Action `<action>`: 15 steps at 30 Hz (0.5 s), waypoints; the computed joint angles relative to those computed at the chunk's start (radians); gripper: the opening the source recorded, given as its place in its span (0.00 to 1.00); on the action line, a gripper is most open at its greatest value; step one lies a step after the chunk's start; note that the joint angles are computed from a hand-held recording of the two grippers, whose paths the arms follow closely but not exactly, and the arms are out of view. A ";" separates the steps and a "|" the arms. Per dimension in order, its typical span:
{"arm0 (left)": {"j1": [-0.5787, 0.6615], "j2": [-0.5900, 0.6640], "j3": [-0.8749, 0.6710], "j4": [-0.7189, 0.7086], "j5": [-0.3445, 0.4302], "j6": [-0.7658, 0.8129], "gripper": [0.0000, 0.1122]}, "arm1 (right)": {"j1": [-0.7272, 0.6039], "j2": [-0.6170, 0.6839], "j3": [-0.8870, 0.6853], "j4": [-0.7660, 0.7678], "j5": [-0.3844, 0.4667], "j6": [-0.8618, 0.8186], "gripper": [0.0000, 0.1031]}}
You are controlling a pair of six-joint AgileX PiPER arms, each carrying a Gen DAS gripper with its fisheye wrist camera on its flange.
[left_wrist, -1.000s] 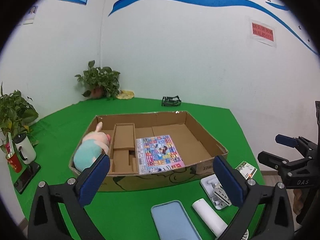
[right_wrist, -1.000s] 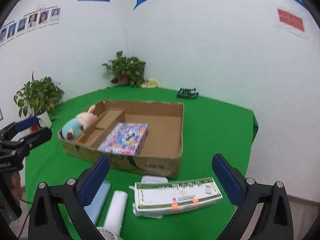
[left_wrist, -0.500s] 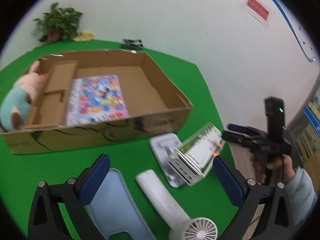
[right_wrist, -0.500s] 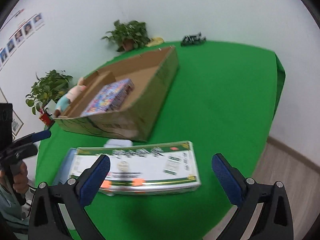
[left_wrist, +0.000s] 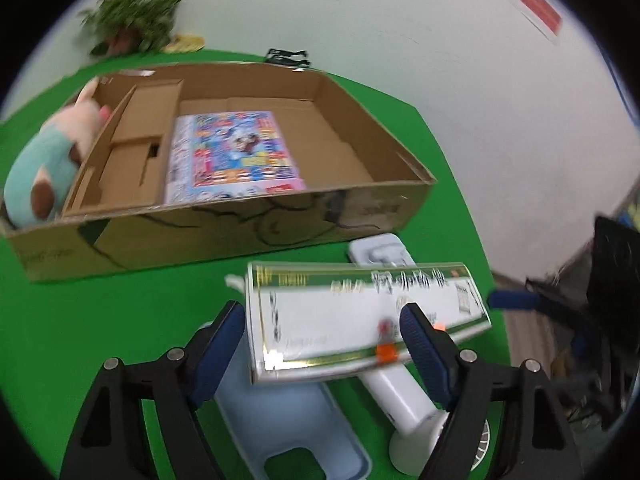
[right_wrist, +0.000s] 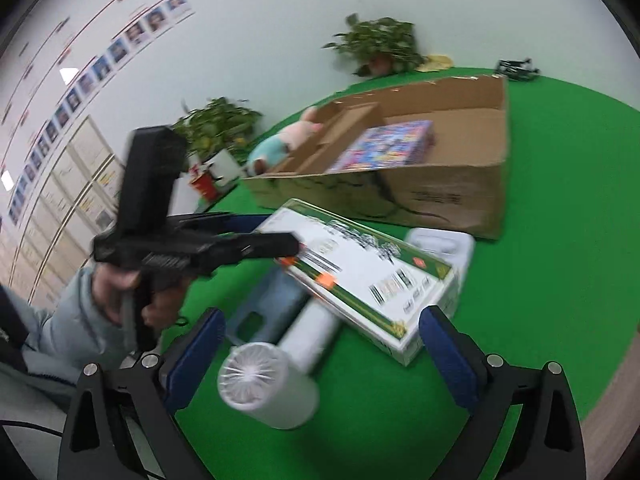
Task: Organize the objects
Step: 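Grasp the medicine box with the right gripper and lift it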
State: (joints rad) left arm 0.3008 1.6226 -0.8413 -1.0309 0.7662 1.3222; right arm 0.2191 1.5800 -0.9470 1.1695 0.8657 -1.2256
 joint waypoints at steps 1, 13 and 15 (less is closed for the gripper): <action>0.017 0.028 -0.033 0.009 0.012 -0.021 0.71 | 0.020 -0.006 -0.007 0.005 0.003 -0.010 0.95; 0.137 0.078 -0.096 0.066 0.172 -0.086 0.70 | 0.255 0.216 -0.385 -0.450 -0.072 0.417 0.94; 0.160 0.113 -0.111 0.064 0.214 -0.099 0.70 | 0.305 0.221 -0.402 -0.473 -0.063 0.454 0.92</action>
